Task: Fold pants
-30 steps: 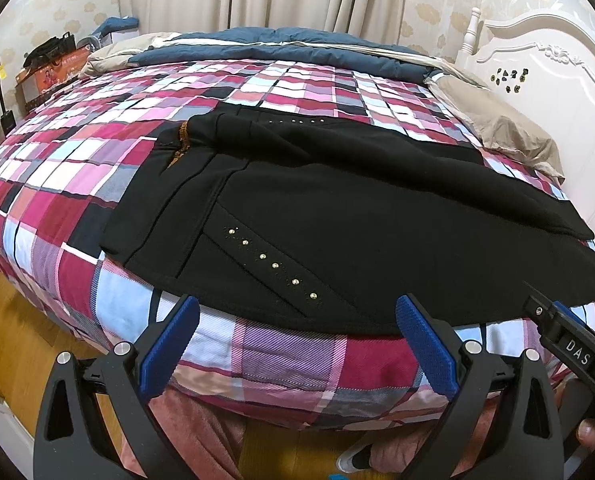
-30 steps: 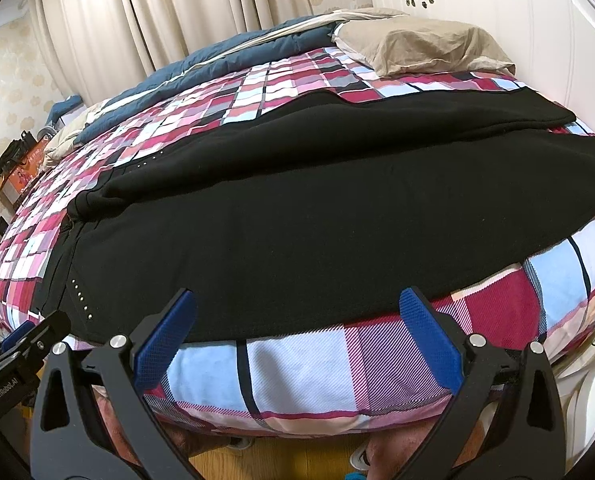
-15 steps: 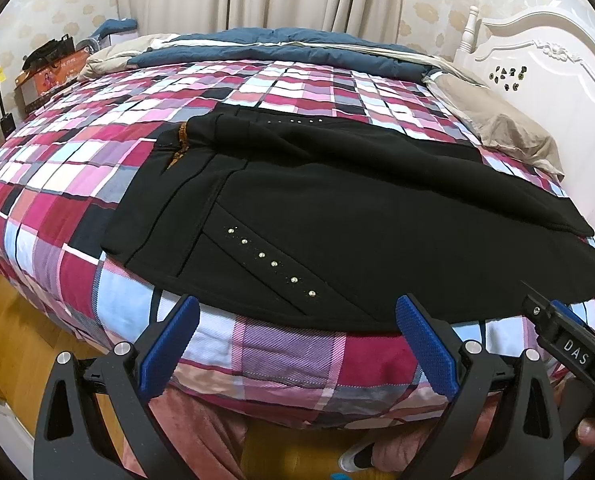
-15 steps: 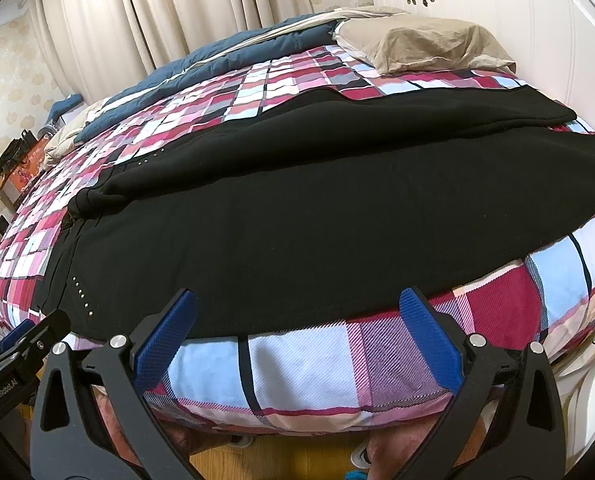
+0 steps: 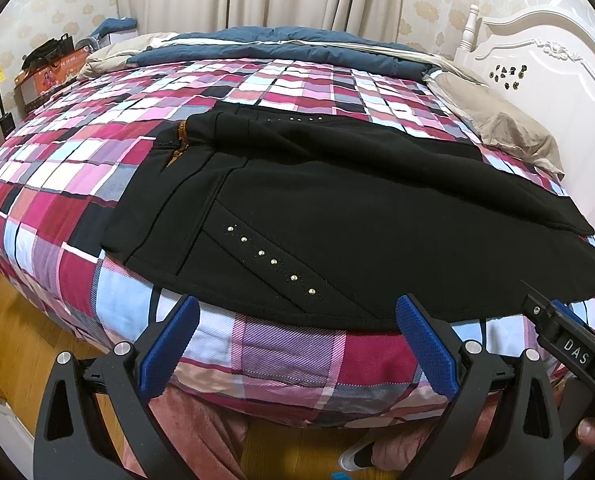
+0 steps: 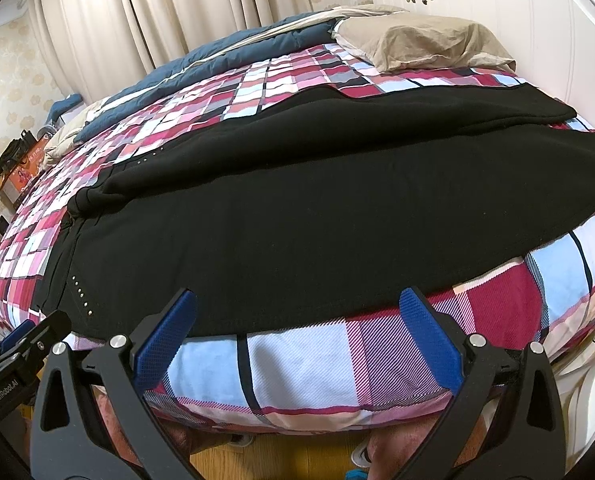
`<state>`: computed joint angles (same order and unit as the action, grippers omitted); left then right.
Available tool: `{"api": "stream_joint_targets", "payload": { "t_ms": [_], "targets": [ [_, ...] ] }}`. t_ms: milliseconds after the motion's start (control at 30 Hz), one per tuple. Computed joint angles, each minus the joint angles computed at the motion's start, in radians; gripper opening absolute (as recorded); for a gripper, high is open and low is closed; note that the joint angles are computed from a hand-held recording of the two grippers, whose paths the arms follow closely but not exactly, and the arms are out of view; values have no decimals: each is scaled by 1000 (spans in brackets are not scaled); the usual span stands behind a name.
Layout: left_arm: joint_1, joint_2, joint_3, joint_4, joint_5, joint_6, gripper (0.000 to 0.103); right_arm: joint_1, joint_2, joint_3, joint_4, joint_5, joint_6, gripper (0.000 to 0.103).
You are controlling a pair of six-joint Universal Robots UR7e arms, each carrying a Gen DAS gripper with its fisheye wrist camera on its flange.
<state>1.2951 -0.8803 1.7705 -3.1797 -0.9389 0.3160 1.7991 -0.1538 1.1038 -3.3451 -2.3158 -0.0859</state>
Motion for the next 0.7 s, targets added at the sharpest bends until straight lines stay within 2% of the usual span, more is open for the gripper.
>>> {"api": "stream_joint_targets", "payload": {
  "t_ms": [700],
  "targets": [
    [3,6,-5,9,-4,-3,98,-2,2,10,-3,1,7,101]
  ]
}}
